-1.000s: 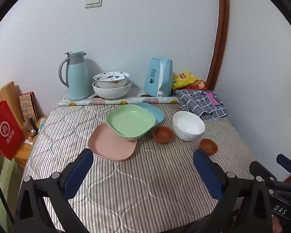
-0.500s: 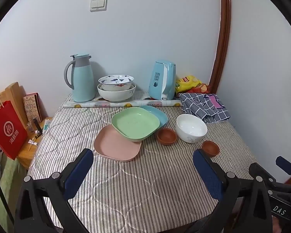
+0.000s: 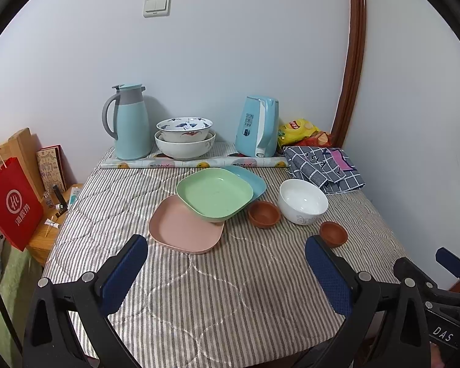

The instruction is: Organize plates and bowls

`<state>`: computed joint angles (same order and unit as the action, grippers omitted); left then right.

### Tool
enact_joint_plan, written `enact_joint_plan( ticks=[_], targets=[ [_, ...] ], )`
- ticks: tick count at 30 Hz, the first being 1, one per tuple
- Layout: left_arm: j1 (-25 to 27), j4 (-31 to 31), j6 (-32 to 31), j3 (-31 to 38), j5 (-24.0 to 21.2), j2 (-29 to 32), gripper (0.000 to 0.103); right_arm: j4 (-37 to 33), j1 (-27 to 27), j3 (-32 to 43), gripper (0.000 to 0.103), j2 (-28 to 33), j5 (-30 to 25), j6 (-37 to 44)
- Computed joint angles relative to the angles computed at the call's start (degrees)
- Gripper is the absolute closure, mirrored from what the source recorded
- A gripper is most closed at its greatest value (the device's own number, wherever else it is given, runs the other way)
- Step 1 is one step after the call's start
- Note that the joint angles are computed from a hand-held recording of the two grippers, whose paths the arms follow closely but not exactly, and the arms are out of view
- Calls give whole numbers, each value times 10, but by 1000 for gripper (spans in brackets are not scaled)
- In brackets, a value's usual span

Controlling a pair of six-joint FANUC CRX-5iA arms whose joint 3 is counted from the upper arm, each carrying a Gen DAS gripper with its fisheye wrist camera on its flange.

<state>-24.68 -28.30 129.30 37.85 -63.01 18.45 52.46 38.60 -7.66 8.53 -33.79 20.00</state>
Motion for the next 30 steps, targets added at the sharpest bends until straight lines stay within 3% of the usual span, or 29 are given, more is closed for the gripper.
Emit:
enact_joint_plan(
  ticks=[30],
  targets=[
    [-5, -7, 9, -10, 2, -8, 0, 4, 0, -4, 0, -5, 5, -9]
  ],
)
